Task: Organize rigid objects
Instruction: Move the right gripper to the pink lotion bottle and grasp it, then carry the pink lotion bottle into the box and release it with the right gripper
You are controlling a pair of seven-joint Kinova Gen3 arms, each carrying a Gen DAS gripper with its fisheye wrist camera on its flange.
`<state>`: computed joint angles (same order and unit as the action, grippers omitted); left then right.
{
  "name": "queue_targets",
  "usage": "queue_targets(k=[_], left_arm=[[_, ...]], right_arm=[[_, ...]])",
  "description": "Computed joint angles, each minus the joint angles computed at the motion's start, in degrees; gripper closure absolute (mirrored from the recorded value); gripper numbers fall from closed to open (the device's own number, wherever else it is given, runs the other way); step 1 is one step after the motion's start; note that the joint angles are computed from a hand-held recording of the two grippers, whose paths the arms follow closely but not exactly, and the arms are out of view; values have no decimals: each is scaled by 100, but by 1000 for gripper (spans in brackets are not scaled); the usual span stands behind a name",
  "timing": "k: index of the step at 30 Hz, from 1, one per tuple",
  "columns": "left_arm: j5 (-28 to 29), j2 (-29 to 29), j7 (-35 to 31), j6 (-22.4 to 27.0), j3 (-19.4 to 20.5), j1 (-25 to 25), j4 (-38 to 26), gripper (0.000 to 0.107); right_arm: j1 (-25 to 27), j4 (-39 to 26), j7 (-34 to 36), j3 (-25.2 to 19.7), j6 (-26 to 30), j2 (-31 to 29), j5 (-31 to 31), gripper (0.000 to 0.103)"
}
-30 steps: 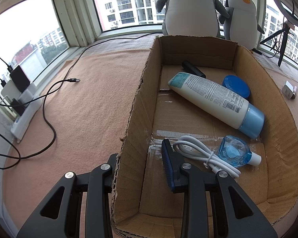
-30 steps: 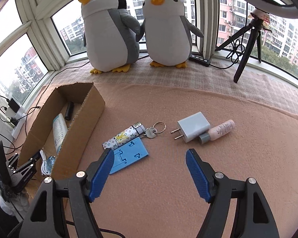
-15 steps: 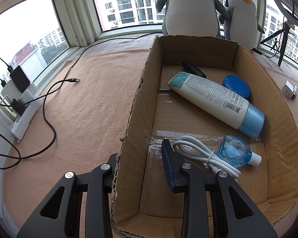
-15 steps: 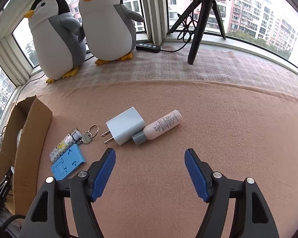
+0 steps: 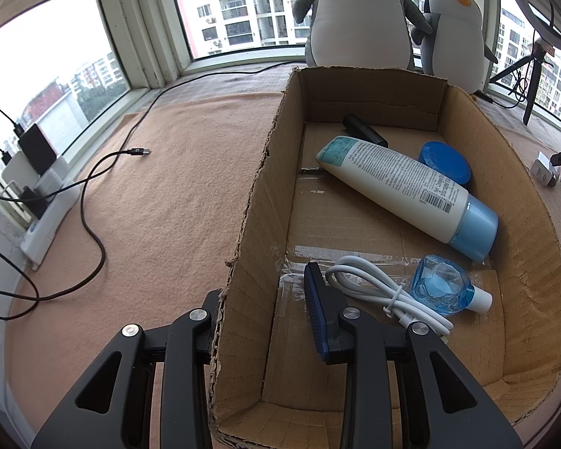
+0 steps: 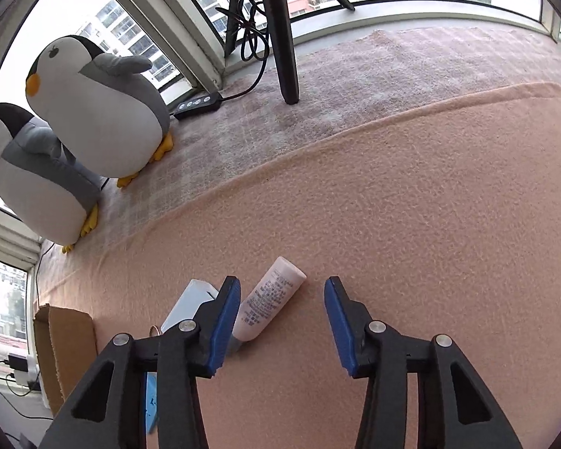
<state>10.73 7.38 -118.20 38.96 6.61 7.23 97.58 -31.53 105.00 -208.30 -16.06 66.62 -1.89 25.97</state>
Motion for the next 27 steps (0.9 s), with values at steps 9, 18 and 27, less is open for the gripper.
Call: queue_targets(k=[9, 18, 27], left_arm=[[-2, -1, 4, -3, -2, 5, 2, 77], [-7, -2, 7, -8, -2, 7, 5, 77], [12, 0, 0, -5, -2, -1, 3, 77]], right_arm=[[-55, -326, 593, 143, 327, 290, -239, 71], [-507, -773, 1360, 108, 1047, 688, -249, 79], [-957, -724, 1229, 88, 1202, 638, -102, 85]])
